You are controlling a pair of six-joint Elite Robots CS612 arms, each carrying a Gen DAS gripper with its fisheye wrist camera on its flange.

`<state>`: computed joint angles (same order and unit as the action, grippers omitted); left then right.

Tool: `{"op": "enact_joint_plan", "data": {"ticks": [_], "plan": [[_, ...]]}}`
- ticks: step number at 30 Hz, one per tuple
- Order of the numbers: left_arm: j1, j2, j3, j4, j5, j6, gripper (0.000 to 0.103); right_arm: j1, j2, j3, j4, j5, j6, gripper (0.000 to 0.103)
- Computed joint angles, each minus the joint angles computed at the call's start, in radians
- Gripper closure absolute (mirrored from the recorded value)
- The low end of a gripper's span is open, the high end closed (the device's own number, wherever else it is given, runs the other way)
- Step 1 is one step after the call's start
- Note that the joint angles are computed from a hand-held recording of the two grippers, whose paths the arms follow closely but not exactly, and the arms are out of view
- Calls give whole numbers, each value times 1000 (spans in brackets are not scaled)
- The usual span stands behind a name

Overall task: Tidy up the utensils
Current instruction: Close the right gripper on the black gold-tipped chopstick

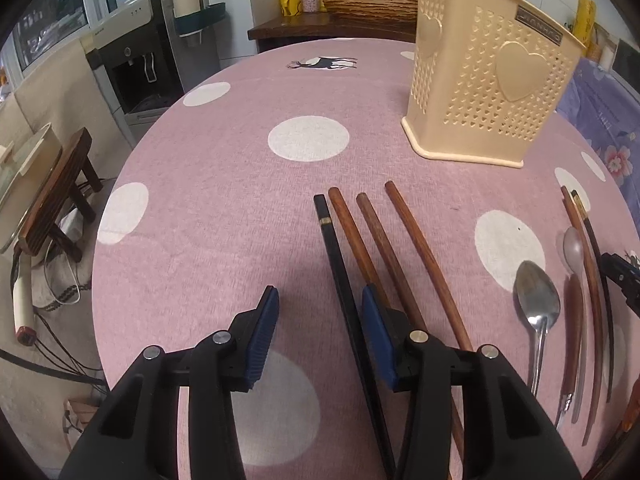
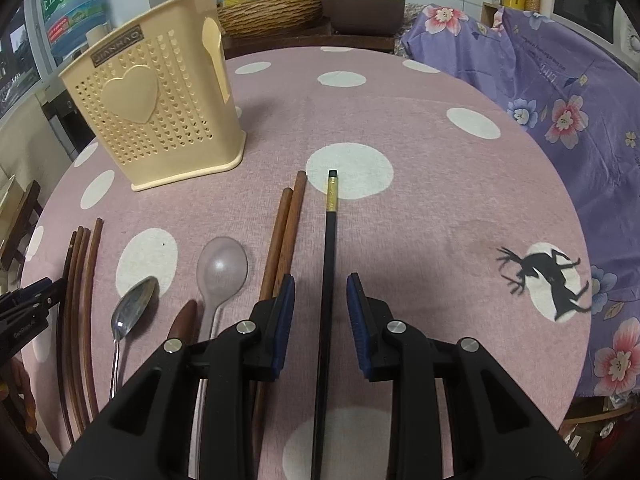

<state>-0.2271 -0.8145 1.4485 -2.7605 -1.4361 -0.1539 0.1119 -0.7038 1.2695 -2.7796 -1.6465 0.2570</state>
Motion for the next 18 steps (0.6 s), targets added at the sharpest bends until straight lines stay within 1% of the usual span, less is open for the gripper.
{"op": "enact_joint_plan", "data": {"ticks": [2,5,6,8,10,11,13,15,18], "plan": [[2,5,-12,9,-3,1,59,-4,12,-26,24,13,-1,75],[2,11,-24,20,-1,5,59,-7,32,-66,56,9,-1,75],[3,12,-28,27,-4,5,60,-10,38,-78,66,20,-1,75],[4,15,-35,34,-6,7,62,-11,49,-101,82,10,-9,76],[4,18,-42,39,-9,11,64,-13,58,-122,101,20,-16,78],[5,19,-45,43,-11,13,66,-14,62,-132,109,23,-17,78],[5,24,-58,58,-12,20,71,-16,72,-152,123,26,-16,83],[5,27,-70,74,-10,14,79,-16,80,-168,130,21,-17,86],[4,32,-80,81,-4,13,87,-19,88,-180,123,27,-21,90]]}}
